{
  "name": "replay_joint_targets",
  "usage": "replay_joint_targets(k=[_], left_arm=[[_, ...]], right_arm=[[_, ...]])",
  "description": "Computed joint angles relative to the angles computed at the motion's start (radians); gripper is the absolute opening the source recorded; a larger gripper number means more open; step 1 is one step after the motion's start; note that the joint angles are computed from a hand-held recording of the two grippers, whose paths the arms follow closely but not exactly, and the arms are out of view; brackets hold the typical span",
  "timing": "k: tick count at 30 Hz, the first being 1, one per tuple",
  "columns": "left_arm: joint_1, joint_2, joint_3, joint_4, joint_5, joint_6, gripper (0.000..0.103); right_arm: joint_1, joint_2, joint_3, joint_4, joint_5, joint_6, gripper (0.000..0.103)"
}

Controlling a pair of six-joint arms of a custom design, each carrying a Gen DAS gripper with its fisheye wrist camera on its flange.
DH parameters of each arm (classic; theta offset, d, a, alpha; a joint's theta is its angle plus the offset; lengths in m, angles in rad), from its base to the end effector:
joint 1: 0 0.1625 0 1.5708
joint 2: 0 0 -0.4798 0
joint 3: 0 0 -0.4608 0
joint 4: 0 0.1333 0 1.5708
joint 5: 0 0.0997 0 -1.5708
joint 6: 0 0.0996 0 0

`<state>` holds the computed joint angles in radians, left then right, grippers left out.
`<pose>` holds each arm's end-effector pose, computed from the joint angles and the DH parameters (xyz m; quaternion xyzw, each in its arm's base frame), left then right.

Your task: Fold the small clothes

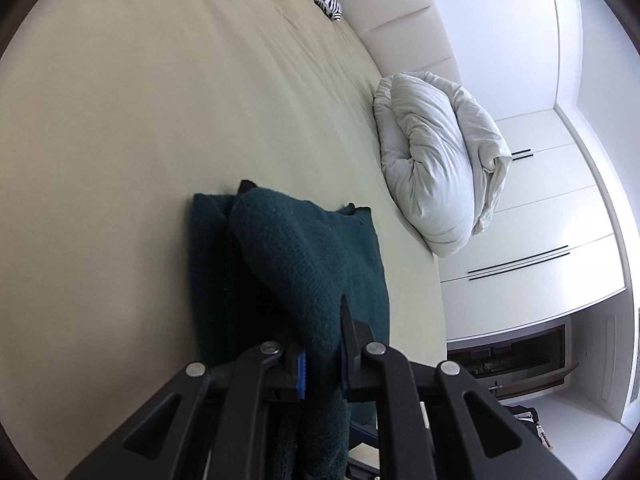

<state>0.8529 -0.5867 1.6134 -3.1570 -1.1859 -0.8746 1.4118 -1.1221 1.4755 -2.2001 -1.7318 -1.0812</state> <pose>-0.3790 -0.6934 0.0085 0.1265 -0.9364 0.3209 0.0651 -0.0050 -0.7721 0.3679 0.4294 -0.8891 0.0653 0.1445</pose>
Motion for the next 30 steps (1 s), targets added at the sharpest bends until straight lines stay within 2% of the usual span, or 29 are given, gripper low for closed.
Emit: replay_joint_targets(k=[4,8,11,13,17,20,23,25,27,30], left_arm=[[0.009,-0.002,0.014,0.013,0.004,-0.014,0.013],[0.014,0.009,0.011,0.065,0.052,-0.037,0.017],[0.015,0.007,0.045,-0.02,0.057,-0.056,0.023],[-0.005,-0.013,0.066,0.0,0.133,-0.07,0.028],[-0.079,-0.044,0.087,0.053,0.31,-0.026,0.028],[-0.13,-0.032,0.066,0.121,0.383,0.046,0.028],[-0.177,-0.001,0.033,0.256,0.461,0.08,0.028],[-0.194,0.021,0.023,0.322,0.488,0.08,0.028],[-0.191,0.033,0.023,0.374,0.467,0.063,0.028],[-0.189,0.044,0.047,0.364,0.484,0.065,0.027]], right_arm=[[-0.006,0.013,0.004,0.012,-0.002,0.004,0.031],[-0.009,0.029,0.009,0.03,-0.009,0.013,0.031],[-0.017,0.045,0.006,0.032,-0.007,0.041,0.031],[-0.02,0.056,-0.016,0.059,0.008,0.068,0.031],[-0.025,0.07,-0.054,0.108,0.03,0.051,0.031],[-0.034,0.062,-0.057,0.133,0.045,0.051,0.031],[-0.053,0.072,-0.119,0.222,0.093,0.089,0.031],[-0.072,0.079,-0.162,0.242,0.132,0.135,0.031],[-0.092,0.091,-0.217,0.284,0.178,0.177,0.031],[-0.113,0.141,-0.327,0.347,0.195,0.237,0.031]])
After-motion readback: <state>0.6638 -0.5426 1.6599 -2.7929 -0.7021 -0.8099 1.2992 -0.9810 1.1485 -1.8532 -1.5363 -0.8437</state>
